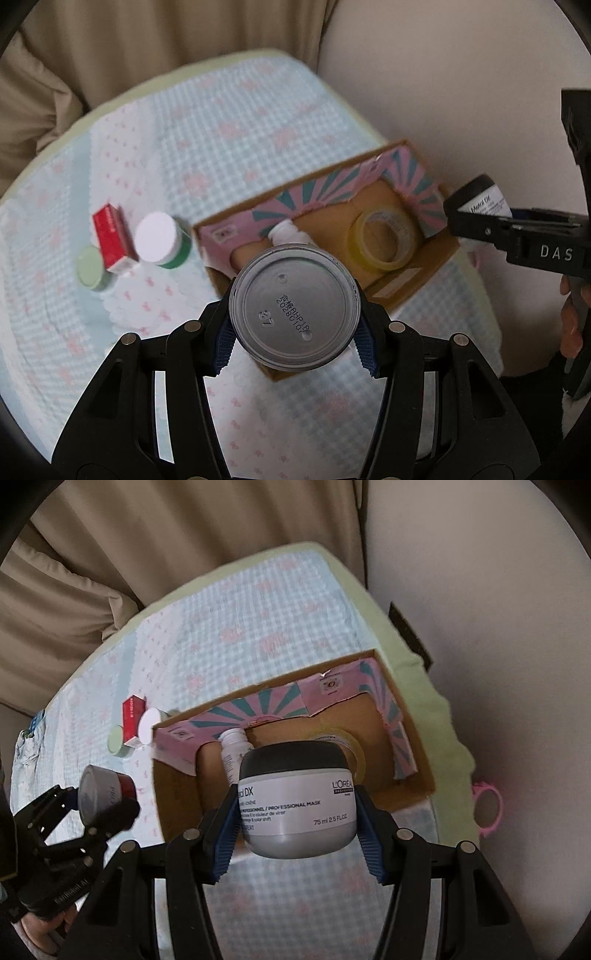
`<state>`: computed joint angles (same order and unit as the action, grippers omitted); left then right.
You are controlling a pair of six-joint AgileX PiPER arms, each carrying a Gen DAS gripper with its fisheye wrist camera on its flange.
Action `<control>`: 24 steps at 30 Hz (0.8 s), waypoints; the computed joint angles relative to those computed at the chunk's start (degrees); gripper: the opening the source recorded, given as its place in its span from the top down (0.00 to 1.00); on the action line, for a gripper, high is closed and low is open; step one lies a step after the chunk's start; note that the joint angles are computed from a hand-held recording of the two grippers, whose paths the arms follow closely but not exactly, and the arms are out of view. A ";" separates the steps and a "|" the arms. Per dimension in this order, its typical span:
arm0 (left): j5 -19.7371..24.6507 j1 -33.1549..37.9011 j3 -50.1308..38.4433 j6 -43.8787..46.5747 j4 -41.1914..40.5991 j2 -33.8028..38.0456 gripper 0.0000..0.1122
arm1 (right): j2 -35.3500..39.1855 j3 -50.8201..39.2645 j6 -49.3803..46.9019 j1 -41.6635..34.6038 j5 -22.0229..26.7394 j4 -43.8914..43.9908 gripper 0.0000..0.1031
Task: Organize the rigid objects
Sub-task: 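Carry the tin and L'Oréal jar into the cardboard box and release both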
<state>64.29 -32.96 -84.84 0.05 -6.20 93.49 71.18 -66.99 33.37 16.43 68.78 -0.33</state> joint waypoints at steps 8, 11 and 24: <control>-0.76 -2.32 -1.52 -5.69 3.50 11.75 0.55 | 5.08 9.06 -14.23 -10.99 -9.81 9.85 0.48; 0.00 -2.71 -2.15 -6.44 4.62 14.72 0.55 | 6.02 11.36 -16.36 -11.86 -12.04 11.23 0.48; 1.92 -6.10 -2.07 -5.18 8.56 16.23 0.55 | 9.63 13.78 -23.18 -12.66 -15.93 14.78 0.48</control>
